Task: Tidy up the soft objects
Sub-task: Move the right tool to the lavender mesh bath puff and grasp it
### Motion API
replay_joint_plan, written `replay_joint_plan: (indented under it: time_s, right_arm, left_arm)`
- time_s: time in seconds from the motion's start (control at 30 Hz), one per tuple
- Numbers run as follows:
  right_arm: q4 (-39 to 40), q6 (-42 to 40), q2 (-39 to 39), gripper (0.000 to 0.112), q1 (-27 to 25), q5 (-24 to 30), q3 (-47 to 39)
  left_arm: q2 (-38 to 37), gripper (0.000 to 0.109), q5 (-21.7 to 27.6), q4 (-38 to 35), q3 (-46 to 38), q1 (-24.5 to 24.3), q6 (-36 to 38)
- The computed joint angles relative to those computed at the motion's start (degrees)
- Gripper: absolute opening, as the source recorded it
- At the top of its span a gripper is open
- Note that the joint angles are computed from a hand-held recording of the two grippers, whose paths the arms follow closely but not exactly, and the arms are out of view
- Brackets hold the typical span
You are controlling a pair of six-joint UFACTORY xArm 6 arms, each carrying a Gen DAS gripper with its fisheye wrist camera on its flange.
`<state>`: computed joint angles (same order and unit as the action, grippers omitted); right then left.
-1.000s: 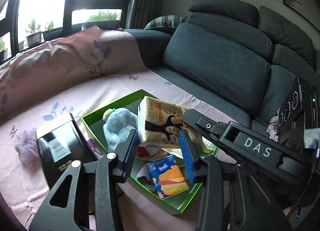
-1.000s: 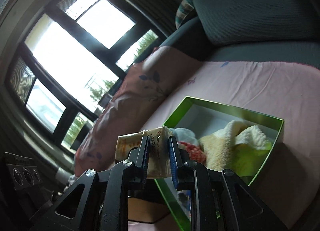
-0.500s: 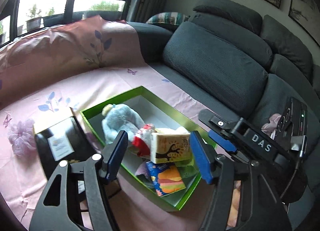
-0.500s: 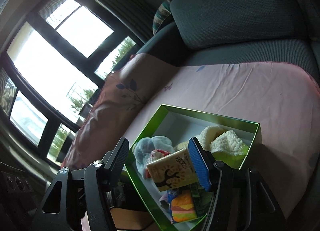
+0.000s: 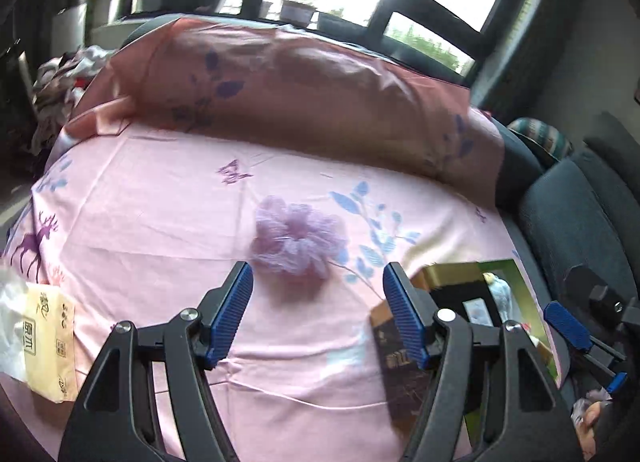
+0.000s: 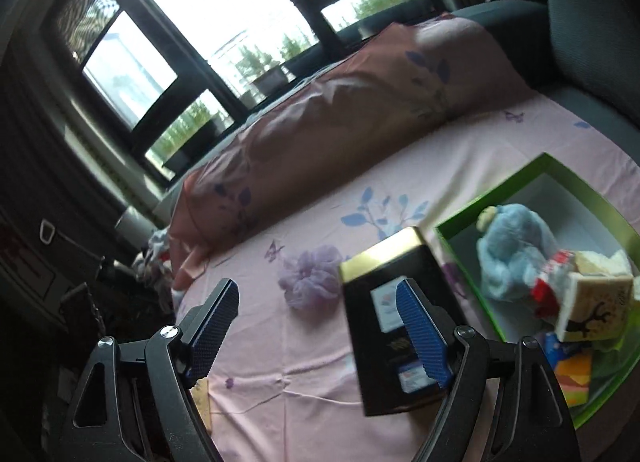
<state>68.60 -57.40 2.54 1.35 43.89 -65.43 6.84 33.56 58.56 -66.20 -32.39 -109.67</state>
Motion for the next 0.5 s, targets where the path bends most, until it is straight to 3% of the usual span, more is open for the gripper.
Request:
replay_joint_plan:
  time_s: [0.13,0.23,0.33,0.4,0.5]
  right_arm:
    - [-13.6,11.0,9.7,0.082,8.5,2.5,-13.3]
    - [-28.8,23.0,19.6,0.082,13.9,2.2,-24.4]
    - [-41.2,34.0,30.2,0.080,16.0,5.5,-36.4]
    - [-45.1,39.1,36.6,0.079,16.4,9.0,-44.5]
    - [-51.7,45.2,46.4,0.076,17.3,16.3,-58.6]
  left_arm:
    - [0.7,0.065,-7.7,-0.4,3.7,6.0,-5.1]
    - [4.2,0.063,-12.5,-3.3,3.2,9.3,-3.0]
    - [8.3,0.059,-17.6,-7.7,1.8,11.7,1.6]
    - [11.0,0.059,-20.5,-7.0,0.1,12.7,1.2]
    - [14.0,0.059,-20.3,-13.1,-1.9,13.3,5.5]
